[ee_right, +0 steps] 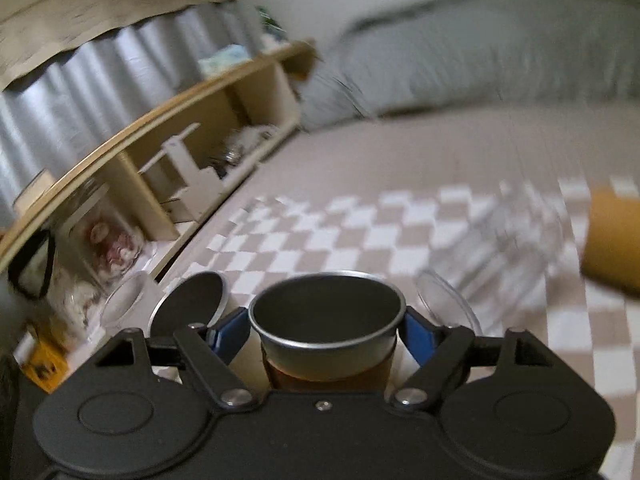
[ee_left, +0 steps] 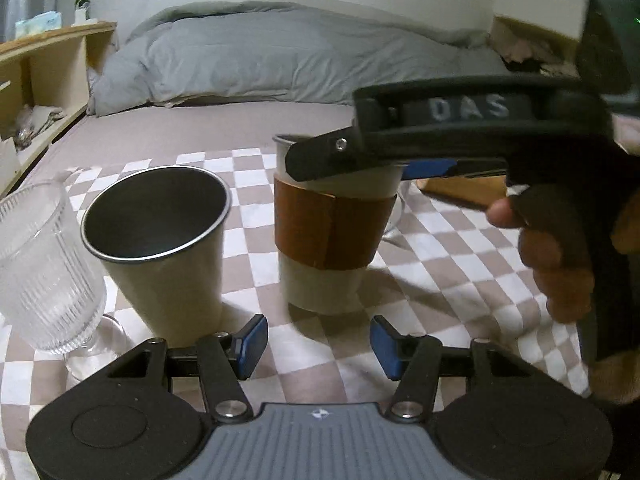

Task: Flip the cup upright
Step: 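Grasp the upright sleeved cup with the right tool while the left tool releases it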

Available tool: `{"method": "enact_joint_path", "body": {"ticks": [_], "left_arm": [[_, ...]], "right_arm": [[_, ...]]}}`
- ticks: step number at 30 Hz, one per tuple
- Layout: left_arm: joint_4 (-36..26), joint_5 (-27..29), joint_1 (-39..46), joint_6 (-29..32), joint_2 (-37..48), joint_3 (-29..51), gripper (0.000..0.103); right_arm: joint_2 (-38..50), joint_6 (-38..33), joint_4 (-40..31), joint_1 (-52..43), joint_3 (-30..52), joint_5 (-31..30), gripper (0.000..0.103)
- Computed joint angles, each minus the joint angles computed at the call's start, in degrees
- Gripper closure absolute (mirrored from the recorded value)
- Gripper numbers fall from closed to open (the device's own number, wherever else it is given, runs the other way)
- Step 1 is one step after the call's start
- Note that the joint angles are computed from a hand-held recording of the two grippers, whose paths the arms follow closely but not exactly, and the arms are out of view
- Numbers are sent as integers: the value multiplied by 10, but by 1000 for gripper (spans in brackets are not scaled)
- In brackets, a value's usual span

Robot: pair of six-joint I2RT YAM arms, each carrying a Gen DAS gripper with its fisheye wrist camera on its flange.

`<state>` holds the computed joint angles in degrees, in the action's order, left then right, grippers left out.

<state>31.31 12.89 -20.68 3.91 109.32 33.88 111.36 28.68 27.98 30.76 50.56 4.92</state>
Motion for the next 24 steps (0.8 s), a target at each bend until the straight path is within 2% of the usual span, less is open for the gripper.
{"method": "enact_joint_path", "body": {"ticks": [6,12,14,20,24], "left_arm": [[7,5,7,-12,15,9,51],[-13,-23,-2,-13,30,22,57],[-21,-24,2,-21,38,30,58],[-35,19,21,-32,46,40,58],[-22,5,14,-38,66,48,58]], "right_arm": [[16,-87,12,26,15,29,22],[24,-114,34,45,-4,45,22],[15,-104,14,52,-4,51,22],[7,-97,-4,65,-6,65,22],[13,-72,16,61,-11,67,23]]}}
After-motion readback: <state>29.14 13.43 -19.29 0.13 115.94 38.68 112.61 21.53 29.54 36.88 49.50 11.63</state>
